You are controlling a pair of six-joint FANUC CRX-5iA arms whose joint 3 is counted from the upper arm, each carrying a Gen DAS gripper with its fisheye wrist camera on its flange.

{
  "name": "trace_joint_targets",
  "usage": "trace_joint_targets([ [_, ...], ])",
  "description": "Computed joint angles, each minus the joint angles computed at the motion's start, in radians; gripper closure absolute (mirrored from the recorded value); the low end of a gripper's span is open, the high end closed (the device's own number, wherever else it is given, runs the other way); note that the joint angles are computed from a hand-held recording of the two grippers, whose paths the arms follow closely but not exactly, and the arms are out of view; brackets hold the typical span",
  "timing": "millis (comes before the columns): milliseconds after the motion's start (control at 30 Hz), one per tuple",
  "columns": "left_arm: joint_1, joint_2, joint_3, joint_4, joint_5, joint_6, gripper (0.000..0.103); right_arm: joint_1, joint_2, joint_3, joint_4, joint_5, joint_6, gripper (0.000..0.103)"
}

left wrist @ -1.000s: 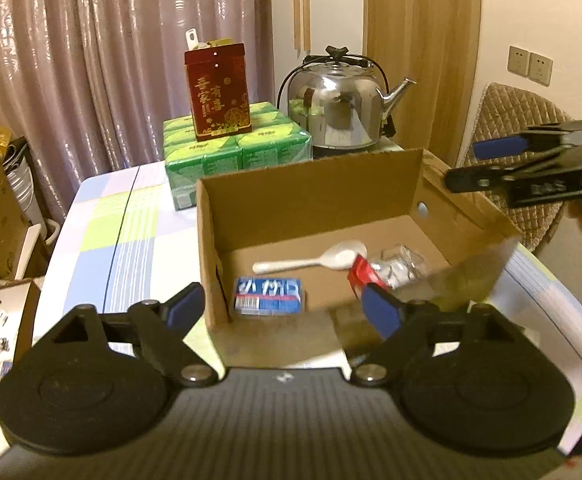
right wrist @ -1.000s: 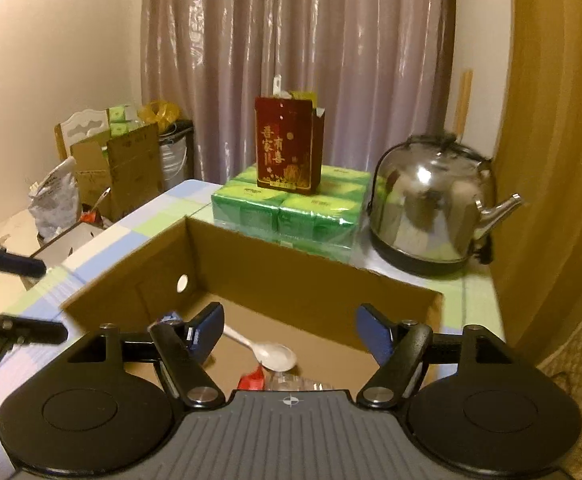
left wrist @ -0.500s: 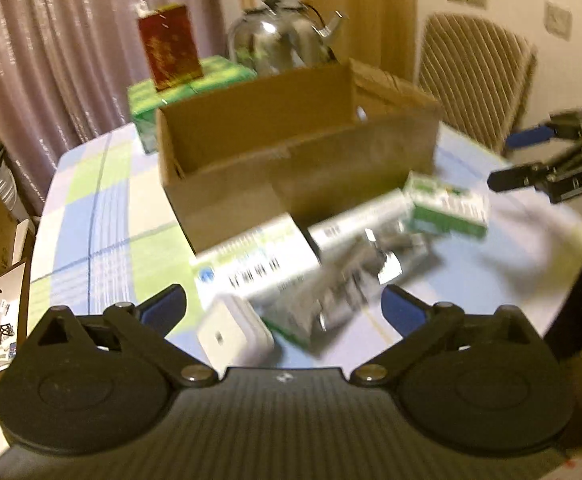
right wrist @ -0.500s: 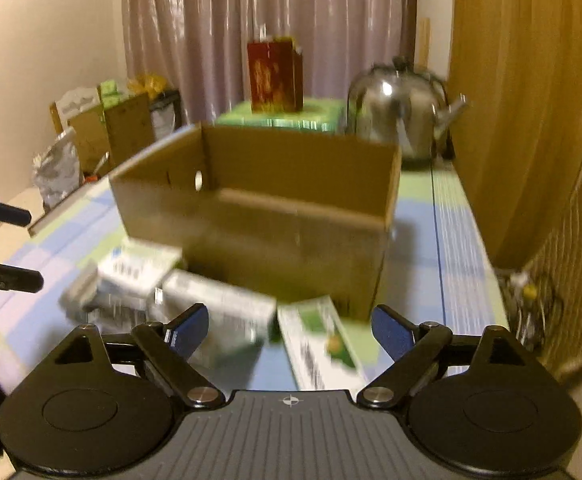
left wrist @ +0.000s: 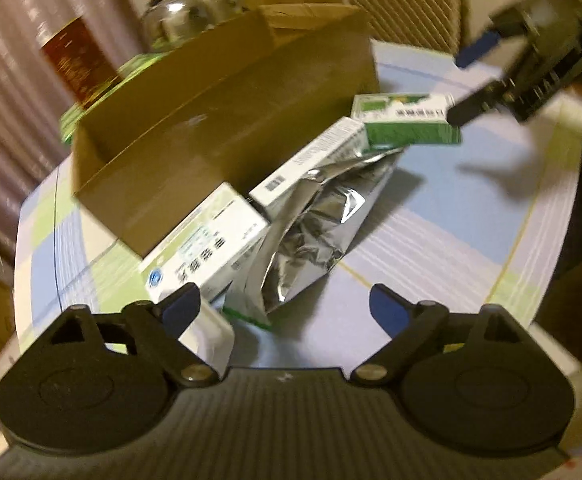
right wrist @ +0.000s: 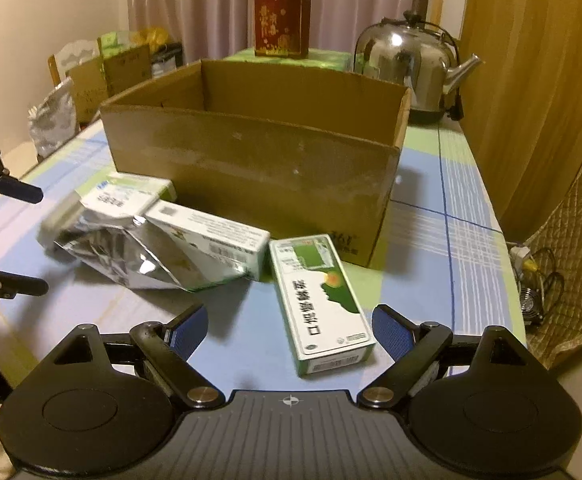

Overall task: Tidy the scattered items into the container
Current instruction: 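Reach right tool to the green-and-white medicine box and grasp it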

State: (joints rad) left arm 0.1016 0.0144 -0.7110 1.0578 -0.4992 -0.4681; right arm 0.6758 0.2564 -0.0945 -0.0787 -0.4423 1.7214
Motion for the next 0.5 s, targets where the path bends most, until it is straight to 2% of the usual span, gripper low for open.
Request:
trace_joint_targets([
  [100,-0.035,0.019,0.003,0.037,0.029,-0.057,0.021,-0.012,0.033,0.033,-0.001,-0.029,0.012,0.016],
  [267,-0.074,0.058,0.027,0.076,0.044,-0.092,0.022,-0.03,0.091,0.108,-0.038,-0.085,0.074,0.017],
  [467,-0.085,0.097,0.072,0.026,0.036,-0.043,0.032,-0.046,0.16,0.197,-0.079,-0.142,0.158,0.017],
  [500,-0.086,0.101,0.076,0.019,0.037,-0.037,0.034,-0.045,0.168,0.204,-0.075,-0.146,0.163,0.021],
])
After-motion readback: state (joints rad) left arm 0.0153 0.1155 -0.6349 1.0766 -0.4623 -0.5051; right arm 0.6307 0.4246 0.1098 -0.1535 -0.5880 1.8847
